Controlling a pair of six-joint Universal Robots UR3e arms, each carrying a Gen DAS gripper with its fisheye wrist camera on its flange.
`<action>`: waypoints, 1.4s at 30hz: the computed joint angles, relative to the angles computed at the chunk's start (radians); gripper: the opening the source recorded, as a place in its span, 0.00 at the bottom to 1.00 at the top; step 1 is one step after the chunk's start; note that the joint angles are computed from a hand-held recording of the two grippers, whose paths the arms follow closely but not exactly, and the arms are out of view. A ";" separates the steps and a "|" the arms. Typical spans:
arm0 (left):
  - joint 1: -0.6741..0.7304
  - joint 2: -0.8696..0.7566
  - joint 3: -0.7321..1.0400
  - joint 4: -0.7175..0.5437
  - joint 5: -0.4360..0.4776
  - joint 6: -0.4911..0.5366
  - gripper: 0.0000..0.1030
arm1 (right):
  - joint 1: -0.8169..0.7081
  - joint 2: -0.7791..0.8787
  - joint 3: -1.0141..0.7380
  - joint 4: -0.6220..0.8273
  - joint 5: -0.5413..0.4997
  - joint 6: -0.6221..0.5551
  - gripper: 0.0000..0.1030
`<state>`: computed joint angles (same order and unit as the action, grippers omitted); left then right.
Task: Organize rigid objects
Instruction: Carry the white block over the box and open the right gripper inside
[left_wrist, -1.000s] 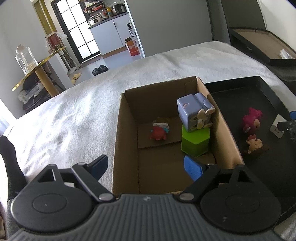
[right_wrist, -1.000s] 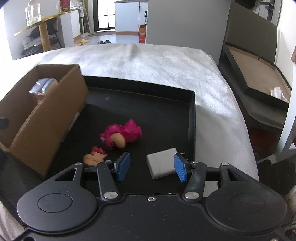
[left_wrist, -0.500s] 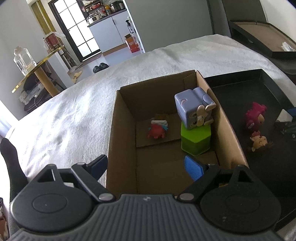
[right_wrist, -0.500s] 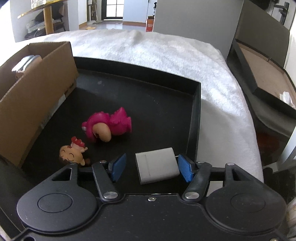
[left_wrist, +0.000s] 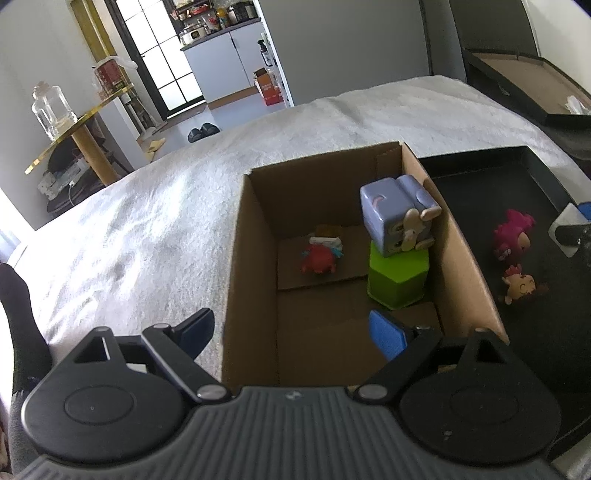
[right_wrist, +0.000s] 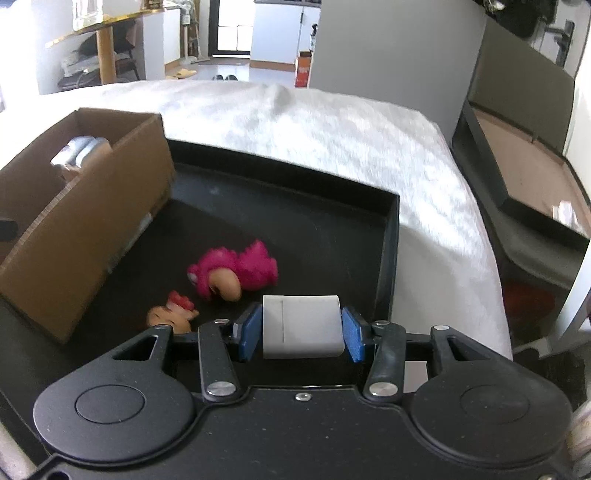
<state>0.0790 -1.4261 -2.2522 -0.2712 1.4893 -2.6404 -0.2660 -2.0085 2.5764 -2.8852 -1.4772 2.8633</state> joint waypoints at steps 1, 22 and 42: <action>0.009 0.005 -0.006 0.007 -0.006 0.000 0.87 | 0.024 0.002 -0.016 0.004 -0.013 0.010 0.44; 0.218 0.089 -0.056 -0.056 -0.217 0.036 0.56 | 0.413 0.346 -0.435 -0.044 -0.235 0.050 0.44; 0.325 0.128 -0.057 -0.159 -0.323 0.058 0.47 | 0.627 0.647 -0.755 0.064 -0.353 -0.026 0.44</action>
